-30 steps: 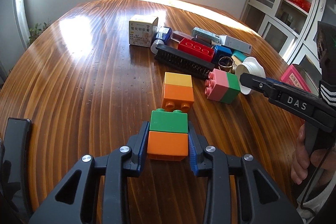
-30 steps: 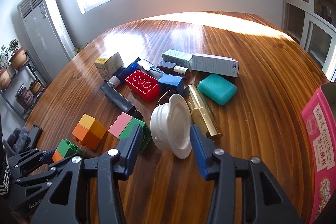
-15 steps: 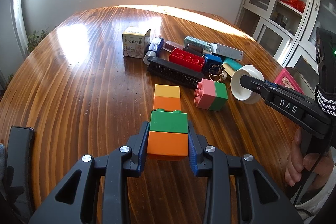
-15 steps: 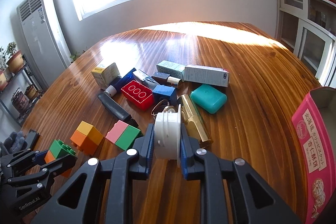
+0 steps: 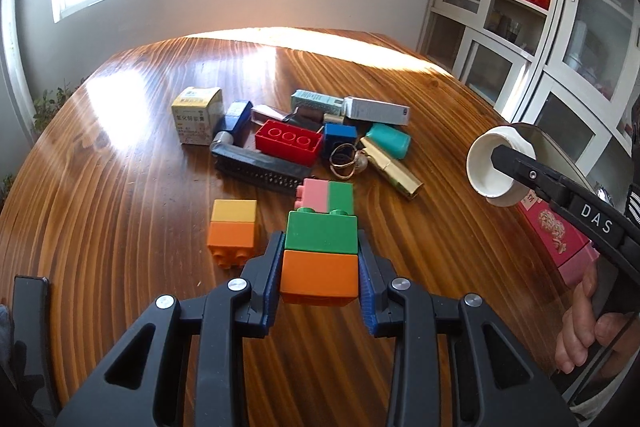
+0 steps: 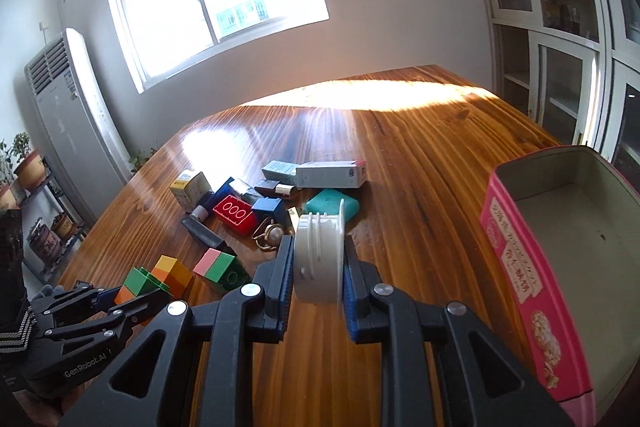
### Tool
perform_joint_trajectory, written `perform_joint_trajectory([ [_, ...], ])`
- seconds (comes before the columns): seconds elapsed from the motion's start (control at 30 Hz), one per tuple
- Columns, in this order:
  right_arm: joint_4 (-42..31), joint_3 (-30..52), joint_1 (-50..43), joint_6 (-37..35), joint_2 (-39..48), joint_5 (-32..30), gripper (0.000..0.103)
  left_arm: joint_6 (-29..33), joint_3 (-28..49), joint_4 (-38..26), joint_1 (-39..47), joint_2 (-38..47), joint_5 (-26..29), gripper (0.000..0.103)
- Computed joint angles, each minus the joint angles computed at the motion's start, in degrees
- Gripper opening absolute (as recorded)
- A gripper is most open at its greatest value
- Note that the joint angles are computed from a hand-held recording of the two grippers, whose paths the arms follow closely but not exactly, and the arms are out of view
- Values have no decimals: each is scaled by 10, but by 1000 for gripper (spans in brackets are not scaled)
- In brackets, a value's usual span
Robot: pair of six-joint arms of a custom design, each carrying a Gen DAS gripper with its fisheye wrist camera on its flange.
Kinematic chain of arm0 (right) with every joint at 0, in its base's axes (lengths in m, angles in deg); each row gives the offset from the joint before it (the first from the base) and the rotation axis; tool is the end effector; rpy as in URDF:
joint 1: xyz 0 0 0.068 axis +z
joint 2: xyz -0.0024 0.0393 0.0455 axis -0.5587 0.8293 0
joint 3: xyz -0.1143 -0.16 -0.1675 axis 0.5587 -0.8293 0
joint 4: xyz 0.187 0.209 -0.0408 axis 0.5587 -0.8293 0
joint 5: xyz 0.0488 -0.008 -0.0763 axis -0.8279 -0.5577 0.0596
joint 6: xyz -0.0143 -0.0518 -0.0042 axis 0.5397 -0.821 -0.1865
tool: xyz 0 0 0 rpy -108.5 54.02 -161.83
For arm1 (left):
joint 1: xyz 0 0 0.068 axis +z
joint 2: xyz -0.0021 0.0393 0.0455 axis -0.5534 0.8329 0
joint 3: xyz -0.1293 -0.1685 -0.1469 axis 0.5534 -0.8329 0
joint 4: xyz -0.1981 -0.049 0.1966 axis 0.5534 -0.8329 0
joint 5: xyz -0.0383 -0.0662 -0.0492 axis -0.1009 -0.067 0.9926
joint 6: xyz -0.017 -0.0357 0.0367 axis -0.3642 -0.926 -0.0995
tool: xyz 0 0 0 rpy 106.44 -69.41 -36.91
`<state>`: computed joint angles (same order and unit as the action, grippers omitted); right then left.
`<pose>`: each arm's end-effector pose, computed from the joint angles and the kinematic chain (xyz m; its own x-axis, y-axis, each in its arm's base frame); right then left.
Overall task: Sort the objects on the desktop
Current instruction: 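Lift the brick stack with the left gripper while the right gripper grasps the white plate, then lower both held items into the pink tin and open both grippers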
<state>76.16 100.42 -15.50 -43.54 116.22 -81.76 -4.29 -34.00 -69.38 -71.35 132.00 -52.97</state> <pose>0.2778 0.0945 0.1797 -0.5920 0.0819 -0.8018 -0.2016 0.9482 0.2456 0.2842 -0.2060 0.1362 -0.7183 -0.0093 -0.6957 0.0897 0.9903 -0.1058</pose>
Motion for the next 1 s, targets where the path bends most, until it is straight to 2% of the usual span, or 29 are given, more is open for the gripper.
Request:
perform_joint_trajectory([
  [0.2, -24, -57, -76, 1, -121, -26, 24, 17, 79, -23, -40, 47, -5, 36],
  [0.47, -55, -104, -237, -18, -217, -99, 24, 41, 221, -63, -94, 135, -1, 36],
  [0.73, -53, -121, -370, -34, -222, -170, 24, 68, 387, -113, -135, 241, 19, 36],
  [1.0, -39, -122, -436, -56, -197, -202, 24, 89, 558, -170, -159, 352, 41, 36],
])
